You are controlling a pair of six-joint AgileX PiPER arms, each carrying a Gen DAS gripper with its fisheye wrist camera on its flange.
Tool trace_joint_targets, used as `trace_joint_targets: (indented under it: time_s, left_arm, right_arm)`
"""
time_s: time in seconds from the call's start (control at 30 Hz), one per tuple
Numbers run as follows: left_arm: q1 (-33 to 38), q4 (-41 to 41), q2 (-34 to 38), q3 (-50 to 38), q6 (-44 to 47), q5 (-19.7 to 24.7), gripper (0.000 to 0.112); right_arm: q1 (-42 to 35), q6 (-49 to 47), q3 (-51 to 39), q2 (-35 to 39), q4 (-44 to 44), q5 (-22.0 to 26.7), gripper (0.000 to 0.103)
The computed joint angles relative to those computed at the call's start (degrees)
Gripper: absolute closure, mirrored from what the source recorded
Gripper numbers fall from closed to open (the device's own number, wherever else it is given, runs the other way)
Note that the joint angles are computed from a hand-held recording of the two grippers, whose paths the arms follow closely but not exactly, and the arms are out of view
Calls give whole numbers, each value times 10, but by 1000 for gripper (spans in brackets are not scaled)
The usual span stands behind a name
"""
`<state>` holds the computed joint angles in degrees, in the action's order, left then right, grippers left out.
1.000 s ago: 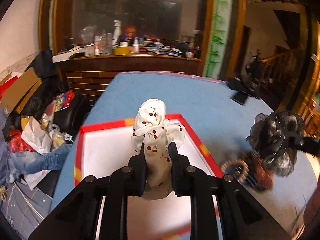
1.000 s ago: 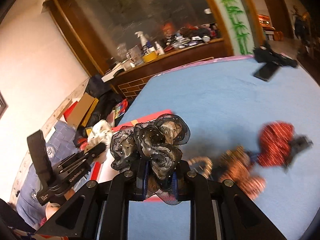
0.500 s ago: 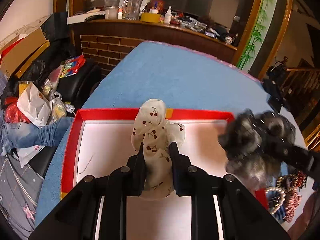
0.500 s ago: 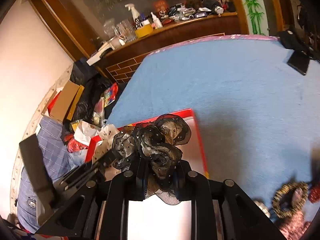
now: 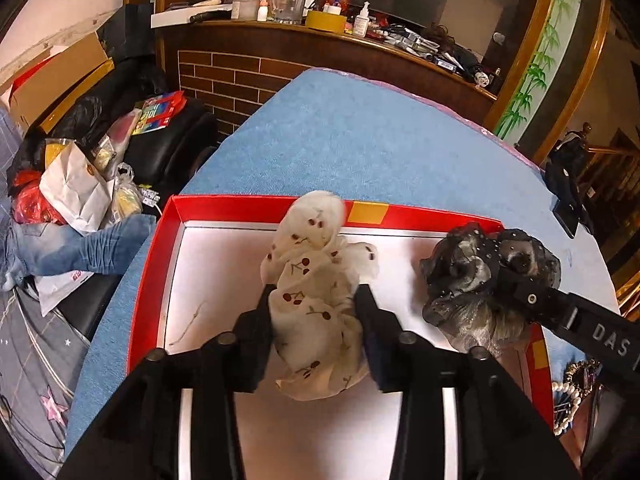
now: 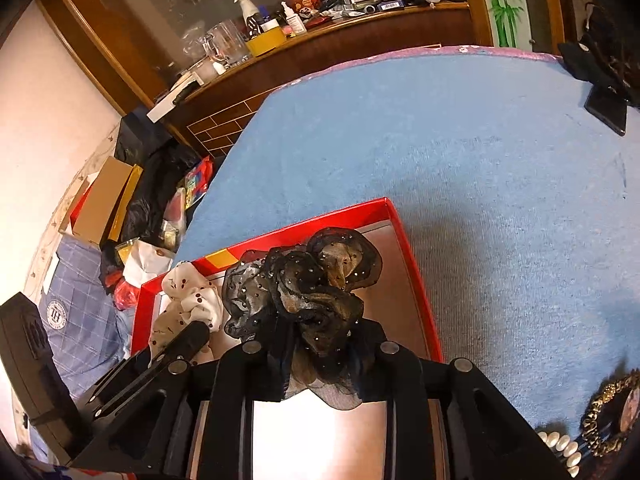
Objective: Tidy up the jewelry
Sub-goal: 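Open the left tool over the box while the right tool releases the black scrunchie beside it, then grasp the black claw clip with the right tool while the left tool grasps the leopard-print hair tie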
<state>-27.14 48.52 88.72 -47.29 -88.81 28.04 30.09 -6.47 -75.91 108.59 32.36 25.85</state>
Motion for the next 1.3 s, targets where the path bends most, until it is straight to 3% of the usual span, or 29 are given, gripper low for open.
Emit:
trace_joint_targets:
  time_s: [0.13,0.2,0.27,0.53,0.67,0.87,1.07,1.3]
  left_arm:
    - [3,7,-3,2,-10,-3,61]
    - [-4,20,-5,1,-21,4,49]
    - [-12,47,-13,7,-49,6,47]
    - [-38,180,-75,54,-210,23,47]
    - [-65,241,-101,71,-275,42,47]
    - [-121,208,-89,38,-223,79,47]
    - [-209,178,-77,-1,-183,122,47]
    - [-294,122,-5,-95,-110,151,47]
  right_arm:
    - [-3,-20,7,-6,14,3,60]
    - [-8,-45,20,-19,37,4,50]
    - [-11,-63,33,-30,57,0,44]
    - [-50,-201,106,-106,198,19,43]
    - [-97,-314,183,-189,287,46,43]
    - [-245,-432,280,-316,340,109,43]
    - [-427,-499,308,-365,350,180,43]
    - [-569,-578,322,-306,404,201,43]
